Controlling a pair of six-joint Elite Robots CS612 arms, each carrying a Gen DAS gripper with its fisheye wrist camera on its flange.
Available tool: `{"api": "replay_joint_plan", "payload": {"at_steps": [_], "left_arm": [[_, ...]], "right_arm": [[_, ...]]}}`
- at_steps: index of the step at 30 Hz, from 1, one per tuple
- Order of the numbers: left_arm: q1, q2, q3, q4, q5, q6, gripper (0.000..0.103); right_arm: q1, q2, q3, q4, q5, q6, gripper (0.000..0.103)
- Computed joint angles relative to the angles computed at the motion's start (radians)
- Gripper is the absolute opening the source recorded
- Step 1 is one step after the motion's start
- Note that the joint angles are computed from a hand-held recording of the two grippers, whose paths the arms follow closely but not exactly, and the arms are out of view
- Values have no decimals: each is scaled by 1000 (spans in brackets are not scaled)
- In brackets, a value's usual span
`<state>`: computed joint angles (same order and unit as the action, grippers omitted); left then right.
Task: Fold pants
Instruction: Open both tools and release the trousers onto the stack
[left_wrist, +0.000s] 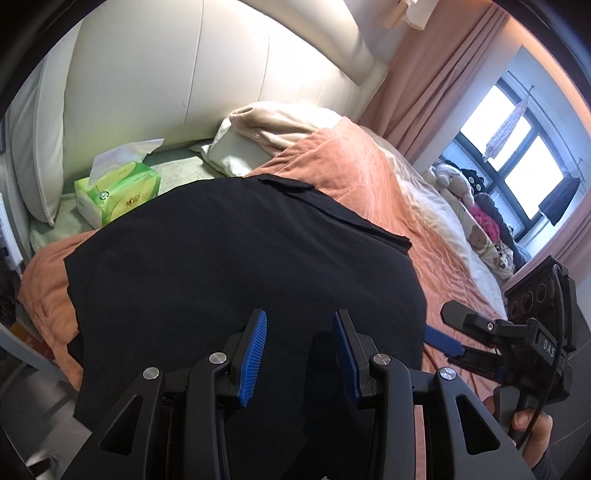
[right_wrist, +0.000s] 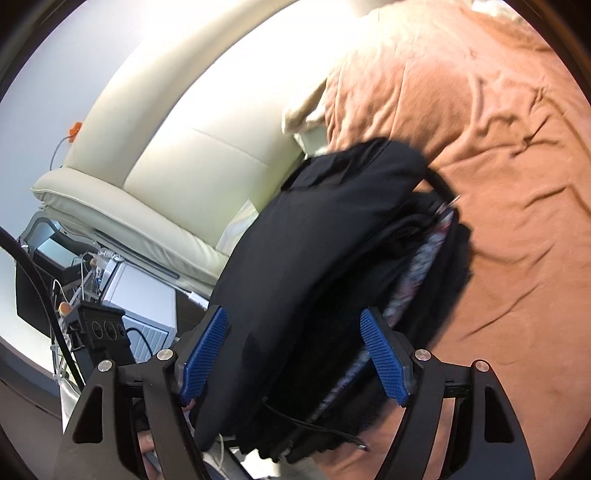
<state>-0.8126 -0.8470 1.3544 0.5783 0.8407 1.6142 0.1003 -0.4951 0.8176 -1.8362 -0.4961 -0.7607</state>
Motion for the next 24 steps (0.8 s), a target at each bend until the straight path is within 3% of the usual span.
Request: {"api": "replay_joint_plan", "payload": {"at_steps": [4,9,15,18,24], "left_arm": [[-22,32,-59,114,-59,-32,40],[-26,58,-105,179,-77,-73,40],[-27,92,-153,235,-129,-121,39],[-25,93,-142,212,-150,-168,38],[-18,97,-116,155,-126,-236,31]], "right_arm": [[-20,5,-21,-29,47,-37,74],[-21,6,-26,-124,67,-64,72],[0,32,-84,-11,71,-227,55],[13,80,-180,146,97,-304,46],[35,157,-311,291,89,-395,39]]}}
